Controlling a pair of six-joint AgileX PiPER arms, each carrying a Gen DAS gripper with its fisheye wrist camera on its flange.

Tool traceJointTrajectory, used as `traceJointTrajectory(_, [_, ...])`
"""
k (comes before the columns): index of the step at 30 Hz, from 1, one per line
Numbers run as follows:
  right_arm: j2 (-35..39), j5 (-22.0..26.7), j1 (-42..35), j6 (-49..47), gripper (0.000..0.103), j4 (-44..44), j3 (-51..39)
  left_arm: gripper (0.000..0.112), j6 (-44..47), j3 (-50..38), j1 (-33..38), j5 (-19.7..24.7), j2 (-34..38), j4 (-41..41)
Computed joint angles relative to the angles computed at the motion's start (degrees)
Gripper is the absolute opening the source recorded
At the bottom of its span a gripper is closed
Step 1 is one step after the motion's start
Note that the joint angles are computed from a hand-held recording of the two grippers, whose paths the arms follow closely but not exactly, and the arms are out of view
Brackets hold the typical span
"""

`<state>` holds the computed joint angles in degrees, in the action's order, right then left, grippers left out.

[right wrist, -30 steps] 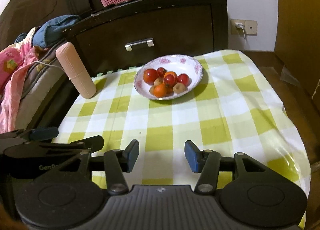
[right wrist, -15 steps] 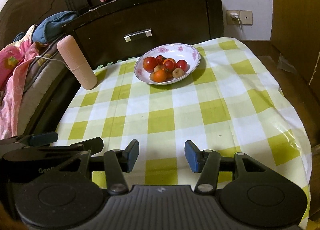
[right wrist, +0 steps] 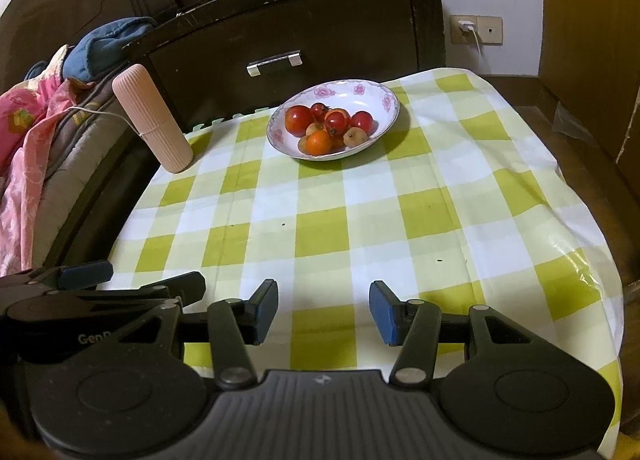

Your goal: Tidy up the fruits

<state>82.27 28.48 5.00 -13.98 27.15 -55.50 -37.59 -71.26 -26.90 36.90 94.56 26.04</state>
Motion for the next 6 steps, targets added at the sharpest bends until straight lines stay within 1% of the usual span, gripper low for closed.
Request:
traceJointTrajectory(3, [0.0, 0.0, 0.0, 0.1, 0.048, -0.1, 0.0, 0.103, 0.2, -0.2, 0.0, 0.4, 0.2, -0.4])
traceJointTrajectory(6, [0.1, 0.1, 0.0, -0.3, 0.049, 0.4, 0.0, 0.103, -1.2, -0.4, -0.6, 1.1, 0.5, 1.3])
